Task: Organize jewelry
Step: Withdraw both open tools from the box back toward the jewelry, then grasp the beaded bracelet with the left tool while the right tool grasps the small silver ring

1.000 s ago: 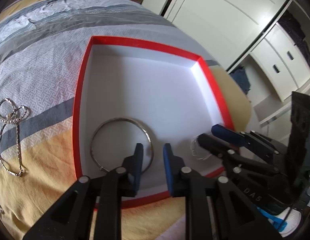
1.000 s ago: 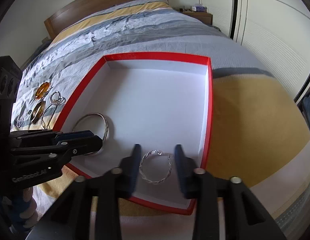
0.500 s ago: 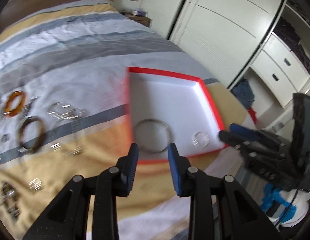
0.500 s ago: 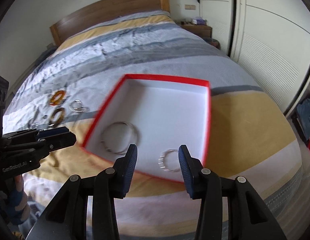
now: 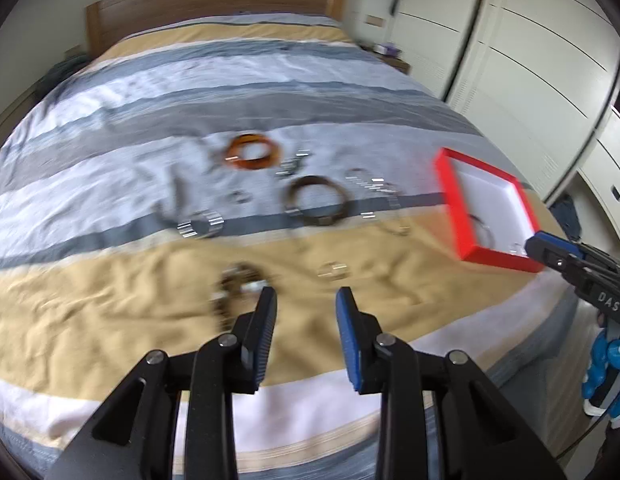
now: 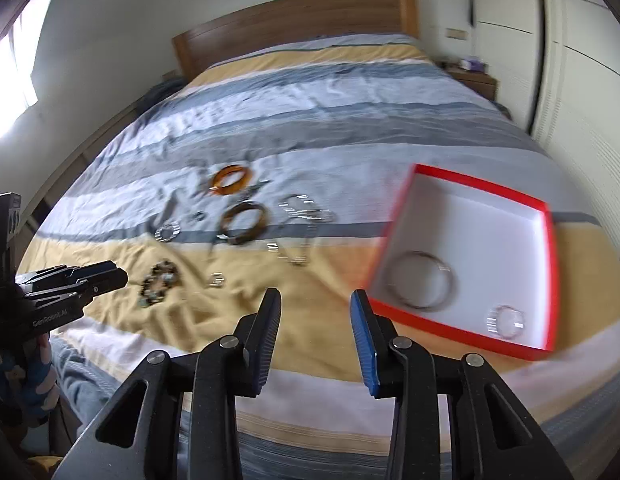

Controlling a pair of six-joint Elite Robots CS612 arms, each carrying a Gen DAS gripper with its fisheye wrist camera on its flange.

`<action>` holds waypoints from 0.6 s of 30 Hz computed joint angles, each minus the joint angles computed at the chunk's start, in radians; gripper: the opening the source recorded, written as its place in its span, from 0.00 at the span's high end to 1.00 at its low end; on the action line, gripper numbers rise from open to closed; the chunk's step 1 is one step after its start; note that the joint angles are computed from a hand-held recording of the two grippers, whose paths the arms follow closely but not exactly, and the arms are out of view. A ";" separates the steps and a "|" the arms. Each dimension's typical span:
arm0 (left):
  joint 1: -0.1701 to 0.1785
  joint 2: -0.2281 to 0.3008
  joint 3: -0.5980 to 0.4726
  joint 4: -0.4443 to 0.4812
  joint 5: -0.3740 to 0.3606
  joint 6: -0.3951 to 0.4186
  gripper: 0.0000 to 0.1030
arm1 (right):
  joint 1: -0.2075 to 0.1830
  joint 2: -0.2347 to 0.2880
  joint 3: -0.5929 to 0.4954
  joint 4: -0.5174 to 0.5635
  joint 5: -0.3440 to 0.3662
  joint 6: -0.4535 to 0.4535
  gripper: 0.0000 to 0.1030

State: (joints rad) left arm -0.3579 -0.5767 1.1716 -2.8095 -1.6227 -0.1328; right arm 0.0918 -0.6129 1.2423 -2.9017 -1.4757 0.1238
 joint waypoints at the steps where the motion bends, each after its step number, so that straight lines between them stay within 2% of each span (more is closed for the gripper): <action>1: 0.010 -0.002 0.008 -0.001 0.004 -0.007 0.72 | 0.005 0.006 -0.011 0.008 0.004 -0.005 0.67; 8: 0.048 0.035 -0.022 0.047 -0.010 -0.063 0.72 | 0.044 0.086 -0.147 0.131 0.057 -0.068 0.73; 18: 0.055 0.131 -0.160 0.150 -0.041 -0.064 0.72 | 0.059 0.214 -0.356 0.295 0.103 -0.120 0.75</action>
